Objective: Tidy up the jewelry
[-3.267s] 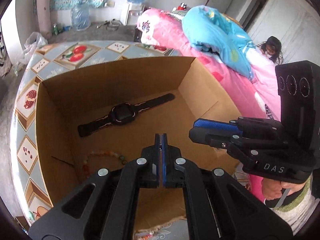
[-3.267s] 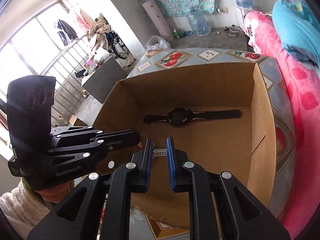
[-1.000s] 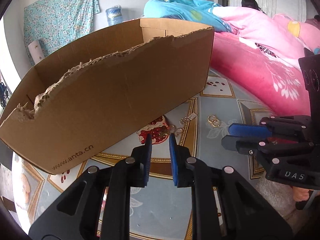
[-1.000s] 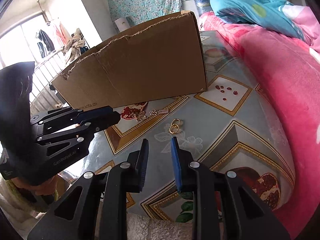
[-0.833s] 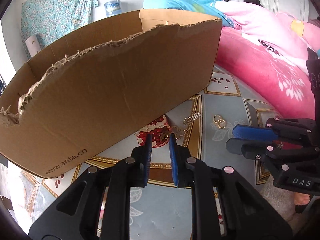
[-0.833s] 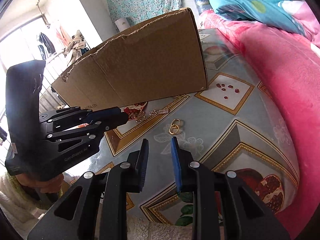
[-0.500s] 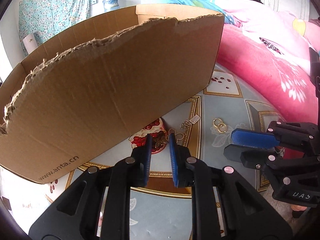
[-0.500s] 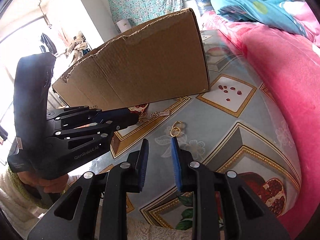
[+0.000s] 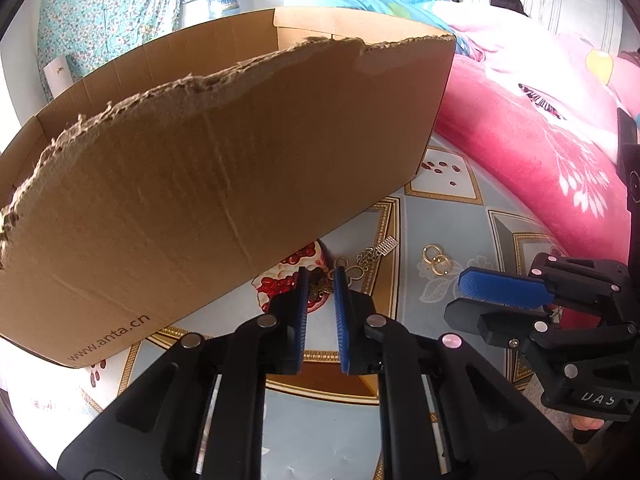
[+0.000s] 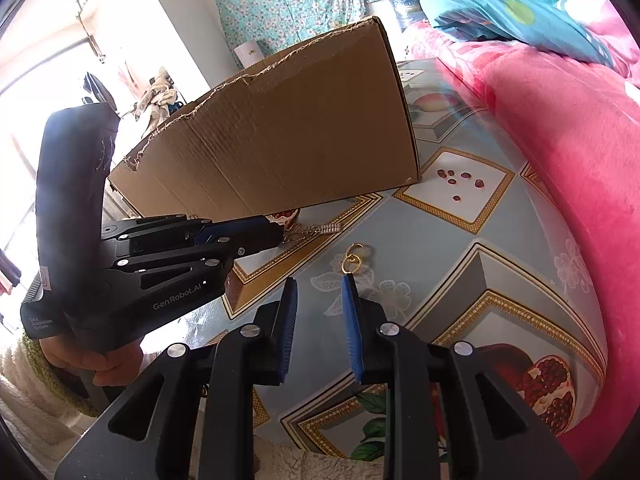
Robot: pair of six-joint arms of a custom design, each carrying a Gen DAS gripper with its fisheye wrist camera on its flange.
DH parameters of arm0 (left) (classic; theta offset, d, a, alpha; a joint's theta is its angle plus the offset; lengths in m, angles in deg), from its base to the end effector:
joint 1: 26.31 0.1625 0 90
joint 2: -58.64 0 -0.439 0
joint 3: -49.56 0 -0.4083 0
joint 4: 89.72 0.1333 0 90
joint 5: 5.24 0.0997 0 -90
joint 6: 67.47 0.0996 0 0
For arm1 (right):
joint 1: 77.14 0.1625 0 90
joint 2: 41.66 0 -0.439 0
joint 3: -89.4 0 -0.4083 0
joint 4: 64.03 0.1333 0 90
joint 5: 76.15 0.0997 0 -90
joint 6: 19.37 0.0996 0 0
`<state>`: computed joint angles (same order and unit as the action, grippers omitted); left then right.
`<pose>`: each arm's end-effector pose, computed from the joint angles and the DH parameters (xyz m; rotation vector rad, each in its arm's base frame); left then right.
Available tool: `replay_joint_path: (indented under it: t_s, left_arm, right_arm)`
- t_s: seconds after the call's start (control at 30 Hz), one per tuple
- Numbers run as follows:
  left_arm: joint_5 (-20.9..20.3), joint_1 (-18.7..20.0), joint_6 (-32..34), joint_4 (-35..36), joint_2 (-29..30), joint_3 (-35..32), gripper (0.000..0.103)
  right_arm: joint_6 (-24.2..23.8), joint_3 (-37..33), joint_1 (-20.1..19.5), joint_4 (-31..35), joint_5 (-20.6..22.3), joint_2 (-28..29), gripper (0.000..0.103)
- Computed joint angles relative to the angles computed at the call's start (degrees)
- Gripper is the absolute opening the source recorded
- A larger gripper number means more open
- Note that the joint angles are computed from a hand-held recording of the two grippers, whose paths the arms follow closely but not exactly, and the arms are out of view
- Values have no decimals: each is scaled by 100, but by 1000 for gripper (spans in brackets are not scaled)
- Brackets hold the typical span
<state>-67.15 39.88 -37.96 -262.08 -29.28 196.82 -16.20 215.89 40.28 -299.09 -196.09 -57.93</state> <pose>0.0235 -0.3932 0.2081 1.0450 2.3757 -0.4949 0.2637 -0.3267 -0.1115 0.3369 -2.6190 0.9820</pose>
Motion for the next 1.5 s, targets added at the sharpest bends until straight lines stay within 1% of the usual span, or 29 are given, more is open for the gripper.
replay_joint_path:
  t_s: [0.2,0.43,0.57,0.77,1.0,1.13,1.2,1.27,1.37,1.5]
  left_arm:
    - [-134,85,-76,196,-274,66,11]
    - [-74,124,-229,312,-642,221,11]
    - [17,148,-261,293,-816,308,11]
    - [105,174,-210,44,-963,473,11]
    - [207,116,31,-474,-877,670,11]
    - [207,99,87,-681,-823,739,11]
    - [153,131,72,-666,-844,733,11]
    - [94,169,66,-624,-880,720,11]
    - [39,205,96,-618,-905,719,11]
    - [-9,238,116,-606,-940,716,11]
  right_arm:
    - [-13,10,103,-98,-92,0,23]
    - [-63,-46,217,44,-82,-58,23]
    - [-174,-136,151,555,233,-232,23]
    - [-675,-604,176,1254,98,-299,23]
    - [-979,-1032,110,1953,-107,-304,23]
    - [-995,-1189,60,2420,-223,-313,23]
    - [-981,-1184,42,2515,-209,-330,22]
    - [-928,-1155,51,2696,-160,-398,17]
    - [-901,-1096,63,2889,-55,-474,16]
    - [-871,-1024,164,3105,-84,-529,15]
